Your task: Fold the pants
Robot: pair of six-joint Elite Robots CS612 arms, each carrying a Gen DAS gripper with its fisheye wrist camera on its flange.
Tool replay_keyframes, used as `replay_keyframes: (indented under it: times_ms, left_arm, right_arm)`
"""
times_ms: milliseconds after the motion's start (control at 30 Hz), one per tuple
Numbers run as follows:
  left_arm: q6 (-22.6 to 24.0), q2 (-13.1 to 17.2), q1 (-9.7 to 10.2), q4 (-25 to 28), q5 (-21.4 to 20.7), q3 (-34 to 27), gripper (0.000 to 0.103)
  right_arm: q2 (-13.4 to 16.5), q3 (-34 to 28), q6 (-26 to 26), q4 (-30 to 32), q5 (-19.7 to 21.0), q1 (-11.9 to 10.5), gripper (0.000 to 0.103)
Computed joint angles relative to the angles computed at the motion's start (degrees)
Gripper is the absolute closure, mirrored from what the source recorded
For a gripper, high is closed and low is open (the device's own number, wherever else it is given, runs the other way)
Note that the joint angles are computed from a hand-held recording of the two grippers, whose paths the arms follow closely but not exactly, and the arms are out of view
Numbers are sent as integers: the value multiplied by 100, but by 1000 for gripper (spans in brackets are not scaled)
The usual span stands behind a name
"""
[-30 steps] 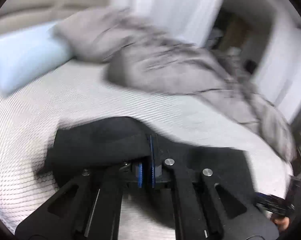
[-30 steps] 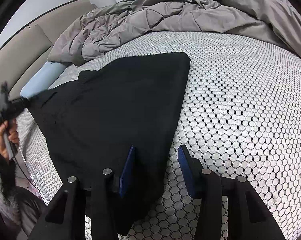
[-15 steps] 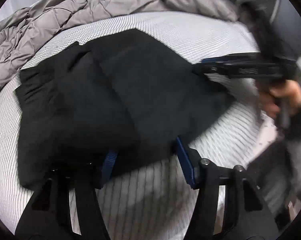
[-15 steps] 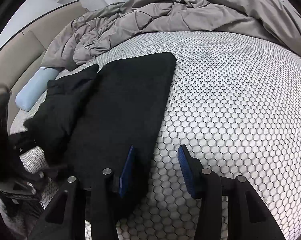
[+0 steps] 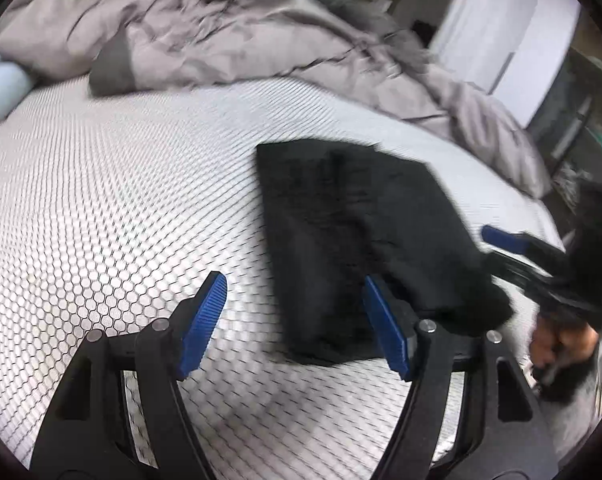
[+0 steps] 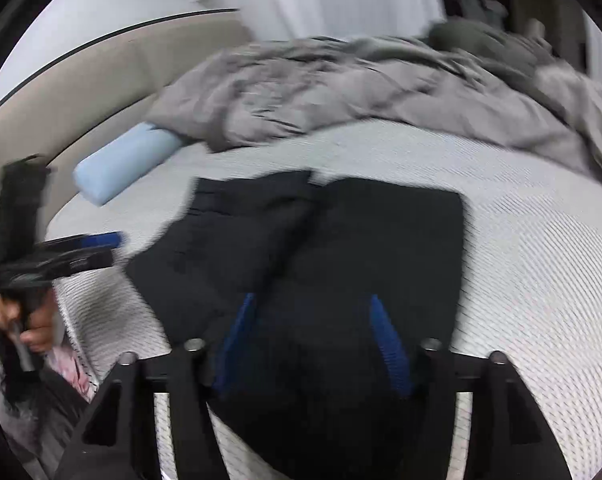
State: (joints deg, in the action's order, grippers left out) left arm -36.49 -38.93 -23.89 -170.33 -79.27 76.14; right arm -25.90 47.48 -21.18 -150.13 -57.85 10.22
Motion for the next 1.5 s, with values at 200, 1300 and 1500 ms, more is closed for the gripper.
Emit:
replay_keyframes:
  times_ms: [200,1300,1500]
  left_arm:
    - [-134,184,146,786,-101,-270,35]
    - [-215,212,263,648,-486,-202,31]
    - [-227,230,255,777,-421,-278,31]
  right_arm:
    - [-27,52,-1016,218,-29,329,37]
    - [141,99,1589,-1126,235,0,74]
    - [-24,313,1772,-514,837,-362,49]
